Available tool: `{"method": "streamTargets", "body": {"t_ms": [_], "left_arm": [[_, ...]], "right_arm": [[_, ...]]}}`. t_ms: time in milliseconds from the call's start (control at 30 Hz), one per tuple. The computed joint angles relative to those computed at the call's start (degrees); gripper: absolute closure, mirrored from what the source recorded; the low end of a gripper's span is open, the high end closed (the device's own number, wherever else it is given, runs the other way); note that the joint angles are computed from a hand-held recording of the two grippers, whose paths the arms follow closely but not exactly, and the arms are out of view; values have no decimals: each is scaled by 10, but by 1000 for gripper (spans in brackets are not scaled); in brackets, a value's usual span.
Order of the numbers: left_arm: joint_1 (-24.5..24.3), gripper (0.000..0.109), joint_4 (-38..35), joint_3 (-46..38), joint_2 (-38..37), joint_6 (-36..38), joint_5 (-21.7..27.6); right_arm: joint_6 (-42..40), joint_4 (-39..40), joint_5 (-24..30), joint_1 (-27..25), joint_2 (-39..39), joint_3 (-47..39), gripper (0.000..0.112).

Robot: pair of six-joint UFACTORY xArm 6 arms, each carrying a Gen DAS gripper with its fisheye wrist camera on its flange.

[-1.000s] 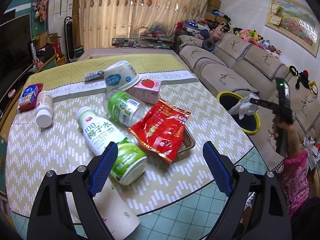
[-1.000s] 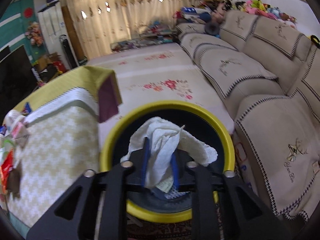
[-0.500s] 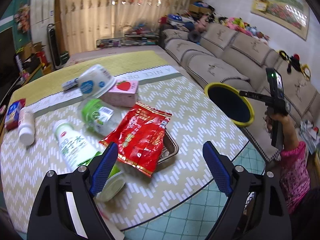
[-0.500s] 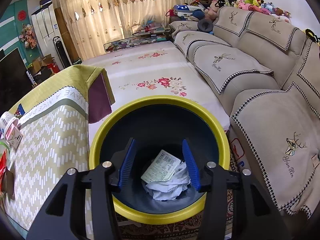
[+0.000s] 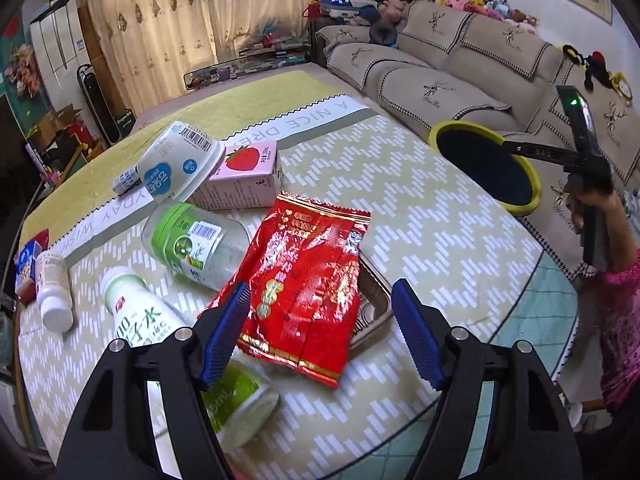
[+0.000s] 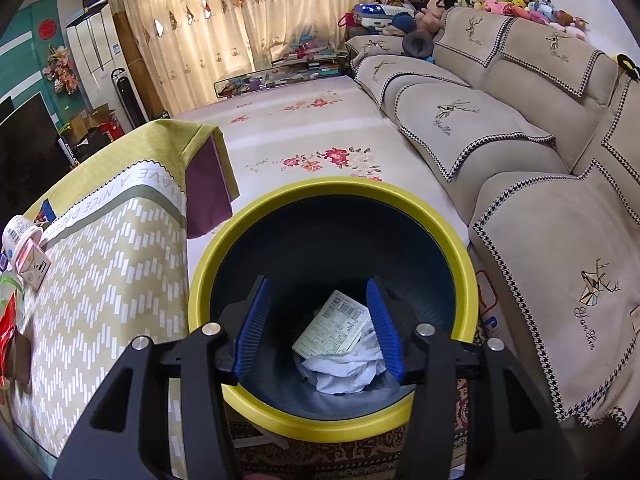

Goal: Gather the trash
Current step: 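Grasp the red snack wrapper with the left tool, then carry the red wrapper over the bin and open the left tool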

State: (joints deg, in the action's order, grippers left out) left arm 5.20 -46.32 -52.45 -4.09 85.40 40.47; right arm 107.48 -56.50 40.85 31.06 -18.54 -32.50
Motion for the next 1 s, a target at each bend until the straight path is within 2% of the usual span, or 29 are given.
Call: {"method": "streamTargets", "body": {"t_ms": [200, 400, 467, 500, 567, 667, 767, 1000], "left_arm": [[-32, 37, 23, 13, 6, 4, -63], [-52, 49, 86, 15, 20, -49, -103], [-54, 57, 93, 15, 22, -58, -113], [-53, 61, 94, 12, 24, -61, -111], [-48, 76, 91, 5, 25, -65, -103], [-40, 92, 75, -4, 21, -56, -87], [-30, 101, 53, -8, 5, -43, -67], [-1, 104, 1, -29, -33, -18, 31]], "right_arm": [[2, -2, -7, -2, 1, 1, 62], [5, -3, -14, -6, 1, 4, 61], [8, -4, -15, -5, 0, 6, 61], [10, -5, -15, -5, -1, 7, 61], [12, -7, -16, -5, -2, 9, 61], [19, -11, -17, -3, -5, 12, 61], [23, -14, -17, 0, -8, 12, 61], [36, -24, -3, 13, -34, 21, 61]]}}
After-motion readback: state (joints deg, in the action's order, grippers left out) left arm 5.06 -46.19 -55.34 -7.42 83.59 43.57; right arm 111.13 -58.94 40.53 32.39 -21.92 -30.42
